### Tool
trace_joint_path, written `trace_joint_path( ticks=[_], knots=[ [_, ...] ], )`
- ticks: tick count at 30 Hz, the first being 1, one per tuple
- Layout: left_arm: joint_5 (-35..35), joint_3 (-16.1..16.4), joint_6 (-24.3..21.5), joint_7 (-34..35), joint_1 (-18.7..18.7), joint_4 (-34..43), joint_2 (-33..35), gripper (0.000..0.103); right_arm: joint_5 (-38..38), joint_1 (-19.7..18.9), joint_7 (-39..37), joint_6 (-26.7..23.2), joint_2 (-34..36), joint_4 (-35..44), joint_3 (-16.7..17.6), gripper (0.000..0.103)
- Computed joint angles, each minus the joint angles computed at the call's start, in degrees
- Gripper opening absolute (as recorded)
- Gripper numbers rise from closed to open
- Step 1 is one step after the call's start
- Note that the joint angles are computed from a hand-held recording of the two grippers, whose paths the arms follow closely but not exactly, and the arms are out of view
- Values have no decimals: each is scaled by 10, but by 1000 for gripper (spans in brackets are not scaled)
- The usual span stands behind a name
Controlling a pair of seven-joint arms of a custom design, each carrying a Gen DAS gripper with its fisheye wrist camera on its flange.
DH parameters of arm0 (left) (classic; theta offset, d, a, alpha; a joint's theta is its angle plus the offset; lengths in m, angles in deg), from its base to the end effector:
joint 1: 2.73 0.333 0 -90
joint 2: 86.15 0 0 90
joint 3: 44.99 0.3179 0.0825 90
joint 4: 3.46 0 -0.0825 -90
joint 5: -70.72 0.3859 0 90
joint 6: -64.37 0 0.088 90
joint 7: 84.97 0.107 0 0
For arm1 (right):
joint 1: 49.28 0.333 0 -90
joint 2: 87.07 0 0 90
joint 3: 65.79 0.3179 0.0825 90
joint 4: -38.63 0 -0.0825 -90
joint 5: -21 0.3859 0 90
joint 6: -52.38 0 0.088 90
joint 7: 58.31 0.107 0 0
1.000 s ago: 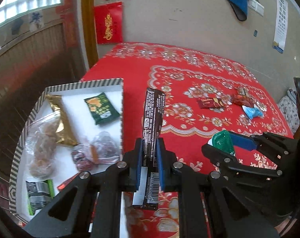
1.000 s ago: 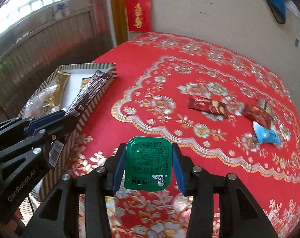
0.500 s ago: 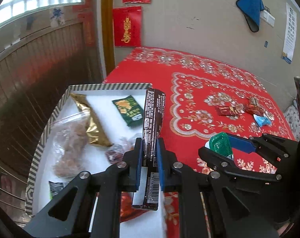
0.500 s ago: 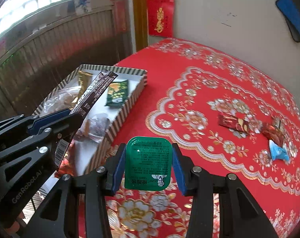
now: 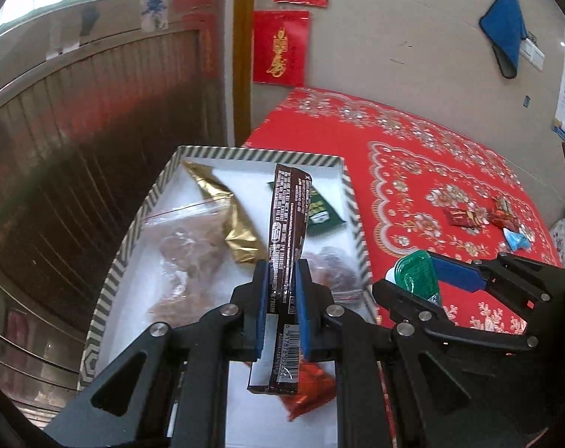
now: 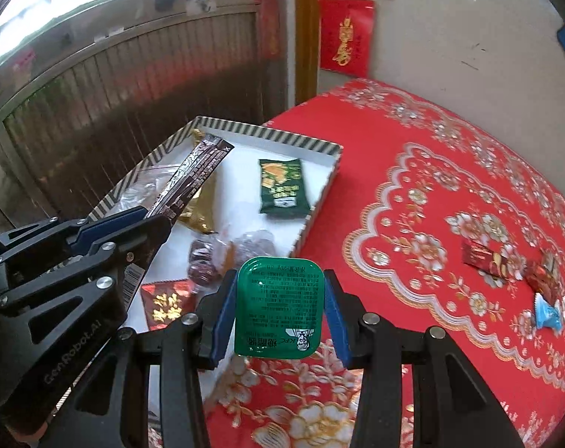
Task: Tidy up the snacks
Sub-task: 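Lower both held snacks over the white box and open both grippers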
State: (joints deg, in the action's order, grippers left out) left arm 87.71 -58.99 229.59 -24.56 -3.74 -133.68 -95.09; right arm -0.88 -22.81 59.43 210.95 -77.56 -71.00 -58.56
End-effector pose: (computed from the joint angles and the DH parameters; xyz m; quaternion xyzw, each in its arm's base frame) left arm 0.5177 -0.1616 0.5086 -0.6490 0.6588 -0.2963 0.2387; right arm 0.5305 0.3677 0.4887 -0.7803 0.5165 -0.1942 0.2944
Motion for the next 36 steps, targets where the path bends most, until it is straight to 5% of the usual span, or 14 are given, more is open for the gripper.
trace_joint_path(
  ticks=[20, 28, 32, 36],
  knots=[
    [-12, 14, -3, 0, 26, -25, 4, 16, 56, 20, -64, -43, 66, 65, 16, 44],
    [4, 18, -8, -13, 21, -20, 16, 18, 112, 4, -96, -13, 57, 41, 29, 45],
    [9, 20, -13, -21, 18, -17, 20, 30, 143, -5, -108, 9, 41, 19, 34, 45],
    [49, 14, -11, -69, 29, -18, 17, 66, 156, -10, -112, 26, 30, 5, 33, 45]
  ],
)
